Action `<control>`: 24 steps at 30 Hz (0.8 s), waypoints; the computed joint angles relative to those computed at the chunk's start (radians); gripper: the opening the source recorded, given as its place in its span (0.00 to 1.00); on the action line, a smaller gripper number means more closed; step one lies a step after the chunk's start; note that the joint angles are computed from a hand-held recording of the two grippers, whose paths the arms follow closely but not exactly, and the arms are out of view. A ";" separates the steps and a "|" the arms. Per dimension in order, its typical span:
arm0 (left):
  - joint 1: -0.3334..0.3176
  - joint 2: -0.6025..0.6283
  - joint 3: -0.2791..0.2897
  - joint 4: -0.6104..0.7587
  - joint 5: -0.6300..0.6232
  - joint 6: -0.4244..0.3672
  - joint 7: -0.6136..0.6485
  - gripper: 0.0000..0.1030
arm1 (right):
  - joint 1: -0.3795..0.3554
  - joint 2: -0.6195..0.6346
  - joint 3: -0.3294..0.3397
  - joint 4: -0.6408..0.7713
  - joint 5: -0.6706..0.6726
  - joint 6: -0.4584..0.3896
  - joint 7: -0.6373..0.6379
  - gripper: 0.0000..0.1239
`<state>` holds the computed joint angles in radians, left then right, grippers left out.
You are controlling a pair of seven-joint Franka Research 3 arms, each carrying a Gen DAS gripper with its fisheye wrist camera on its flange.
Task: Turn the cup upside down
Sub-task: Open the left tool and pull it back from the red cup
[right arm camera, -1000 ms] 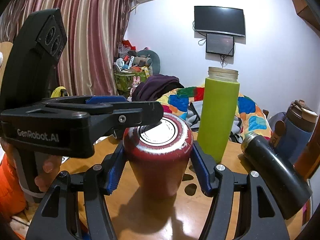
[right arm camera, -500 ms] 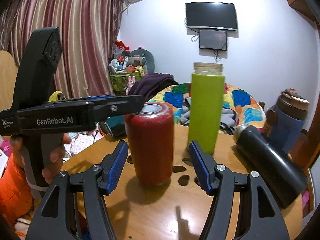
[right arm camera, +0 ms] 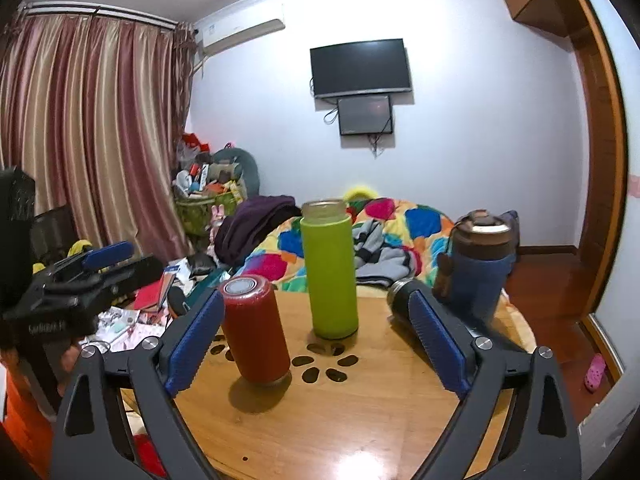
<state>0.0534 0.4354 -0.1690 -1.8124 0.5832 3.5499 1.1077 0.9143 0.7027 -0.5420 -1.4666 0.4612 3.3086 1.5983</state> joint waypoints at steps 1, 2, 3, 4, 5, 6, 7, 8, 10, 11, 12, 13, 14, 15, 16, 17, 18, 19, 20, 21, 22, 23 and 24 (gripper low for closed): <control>-0.040 -0.015 0.038 -0.024 -0.042 0.016 0.031 0.98 | 0.025 -0.001 -0.030 -0.012 0.010 0.002 0.006 0.74; -0.060 -0.025 0.055 -0.040 -0.067 0.027 0.051 1.00 | 0.050 0.000 -0.057 -0.021 0.020 0.003 0.011 0.75; -0.085 -0.036 0.076 -0.061 -0.099 0.038 0.080 1.00 | 0.068 -0.003 -0.077 -0.033 0.028 0.005 0.014 0.75; -0.102 -0.045 0.087 -0.074 -0.124 0.041 0.102 1.00 | 0.081 -0.008 -0.087 -0.044 0.034 0.007 0.014 0.75; -0.119 -0.051 0.099 -0.087 -0.153 0.047 0.126 1.00 | 0.089 -0.012 -0.092 -0.052 0.040 0.008 0.013 0.75; -0.131 -0.058 0.107 -0.101 -0.178 0.052 0.147 1.00 | 0.097 -0.018 -0.096 -0.063 0.044 0.010 0.010 0.76; -0.141 -0.064 0.112 -0.116 -0.203 0.056 0.166 1.00 | 0.108 -0.021 -0.104 -0.074 0.051 0.013 0.009 0.83; -0.147 -0.069 0.114 -0.127 -0.224 0.056 0.180 1.00 | 0.127 -0.016 -0.125 -0.079 0.064 0.014 0.011 0.83; -0.133 -0.073 0.098 -0.139 -0.229 0.050 0.180 1.00 | 0.132 -0.030 -0.117 -0.100 0.075 0.031 -0.004 0.83; -0.129 -0.072 0.092 -0.138 -0.231 0.043 0.180 1.00 | 0.133 -0.036 -0.113 -0.106 0.084 0.035 -0.015 0.83; -0.137 -0.073 0.097 -0.140 -0.247 0.037 0.191 1.00 | 0.140 -0.038 -0.117 -0.112 0.096 0.037 -0.024 0.83; -0.146 -0.074 0.103 -0.142 -0.263 0.034 0.203 1.00 | 0.146 -0.039 -0.120 -0.116 0.108 0.036 -0.032 0.83; -0.148 -0.075 0.103 -0.146 -0.270 0.036 0.210 1.00 | 0.147 -0.042 -0.117 -0.120 0.116 0.037 -0.040 0.83; -0.145 -0.075 0.099 -0.148 -0.270 0.037 0.212 1.00 | 0.149 -0.044 -0.117 -0.123 0.125 0.037 -0.046 0.83; -0.149 -0.077 0.101 -0.154 -0.278 0.042 0.221 1.00 | 0.152 -0.045 -0.119 -0.125 0.134 0.036 -0.051 0.83; -0.159 -0.079 0.109 -0.157 -0.294 0.046 0.235 1.00 | 0.155 -0.043 -0.122 -0.124 0.141 0.034 -0.054 0.83; -0.167 -0.078 0.113 -0.157 -0.307 0.049 0.249 1.00 | 0.156 -0.044 -0.122 -0.125 0.145 0.034 -0.058 0.83; -0.172 -0.079 0.116 -0.158 -0.317 0.051 0.261 1.00 | 0.151 -0.047 -0.116 -0.126 0.146 0.034 -0.062 0.83; -0.174 -0.080 0.117 -0.160 -0.325 0.053 0.270 1.00 | 0.150 -0.048 -0.113 -0.126 0.149 0.034 -0.065 0.83; -0.175 -0.079 0.116 -0.160 -0.330 0.054 0.277 1.00 | 0.151 -0.046 -0.114 -0.125 0.152 0.033 -0.066 0.83; -0.172 -0.080 0.113 -0.161 -0.330 0.055 0.279 1.00 | 0.149 -0.047 -0.112 -0.124 0.152 0.034 -0.068 0.83; -0.169 -0.079 0.110 -0.161 -0.332 0.056 0.281 1.00 | 0.146 -0.048 -0.108 -0.124 0.153 0.034 -0.071 0.83; -0.167 -0.079 0.107 -0.161 -0.333 0.056 0.283 1.00 | 0.146 -0.048 -0.107 -0.124 0.154 0.033 -0.073 0.83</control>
<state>-0.1140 0.3564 -0.0617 -1.9736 0.2501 3.6058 1.3902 1.0602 0.6548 -0.6493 -1.5907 0.6152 3.3420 1.5252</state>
